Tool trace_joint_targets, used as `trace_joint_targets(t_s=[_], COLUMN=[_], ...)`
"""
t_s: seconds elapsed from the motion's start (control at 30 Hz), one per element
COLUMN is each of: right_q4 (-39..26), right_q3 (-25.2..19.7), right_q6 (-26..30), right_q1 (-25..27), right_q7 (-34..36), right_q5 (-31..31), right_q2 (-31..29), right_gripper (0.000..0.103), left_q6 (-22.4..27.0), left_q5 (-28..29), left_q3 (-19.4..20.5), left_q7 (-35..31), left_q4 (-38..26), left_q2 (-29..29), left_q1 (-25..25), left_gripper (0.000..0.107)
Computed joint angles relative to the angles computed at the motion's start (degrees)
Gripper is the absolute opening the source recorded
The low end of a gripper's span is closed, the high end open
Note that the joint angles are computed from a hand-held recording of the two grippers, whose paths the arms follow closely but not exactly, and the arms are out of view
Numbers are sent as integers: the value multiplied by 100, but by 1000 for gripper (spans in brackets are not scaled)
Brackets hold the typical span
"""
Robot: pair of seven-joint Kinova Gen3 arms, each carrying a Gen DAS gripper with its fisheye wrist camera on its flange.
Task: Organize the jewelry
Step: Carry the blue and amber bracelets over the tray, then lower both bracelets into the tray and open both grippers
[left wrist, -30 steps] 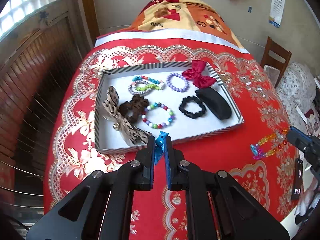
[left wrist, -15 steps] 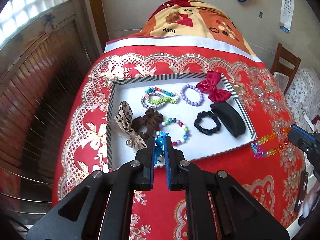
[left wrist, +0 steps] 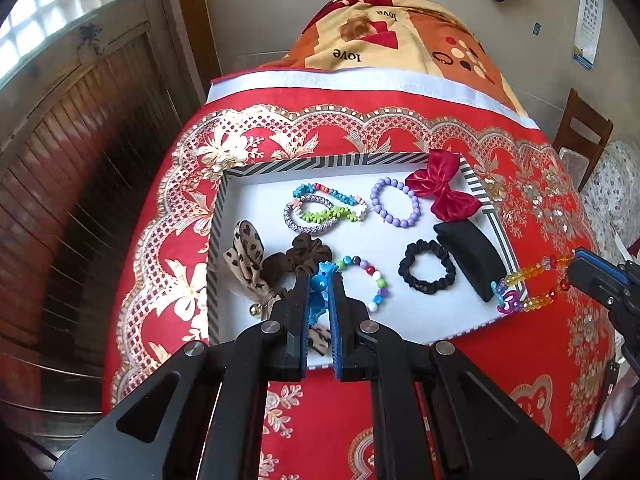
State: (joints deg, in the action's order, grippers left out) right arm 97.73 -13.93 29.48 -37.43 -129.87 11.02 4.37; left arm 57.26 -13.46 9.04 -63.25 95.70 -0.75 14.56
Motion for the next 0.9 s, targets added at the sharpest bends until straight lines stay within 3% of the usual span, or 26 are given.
trace_joint_targets(t_s=[0.47, 0.67, 0.9], right_q4=[-444, -807, -1370], right_q3=[69, 28, -309], right_q6=[-2, 51, 57], right_q1=[233, 279, 677], right_q7=[1059, 1566, 2541], right_q5=[-884, -1281, -2277], right_q2=[534, 907, 1628], right_gripper=[9, 9, 9], left_q6=[-64, -50, -65], left_q5=[119, 510, 641], left_q3=[-191, -352, -544], left_q7=[-154, -411, -430], left_q4=[-479, -780, -1124], left_q2=[592, 932, 1413], left_q1=[-4, -204, -373], left_gripper=[7, 7, 7])
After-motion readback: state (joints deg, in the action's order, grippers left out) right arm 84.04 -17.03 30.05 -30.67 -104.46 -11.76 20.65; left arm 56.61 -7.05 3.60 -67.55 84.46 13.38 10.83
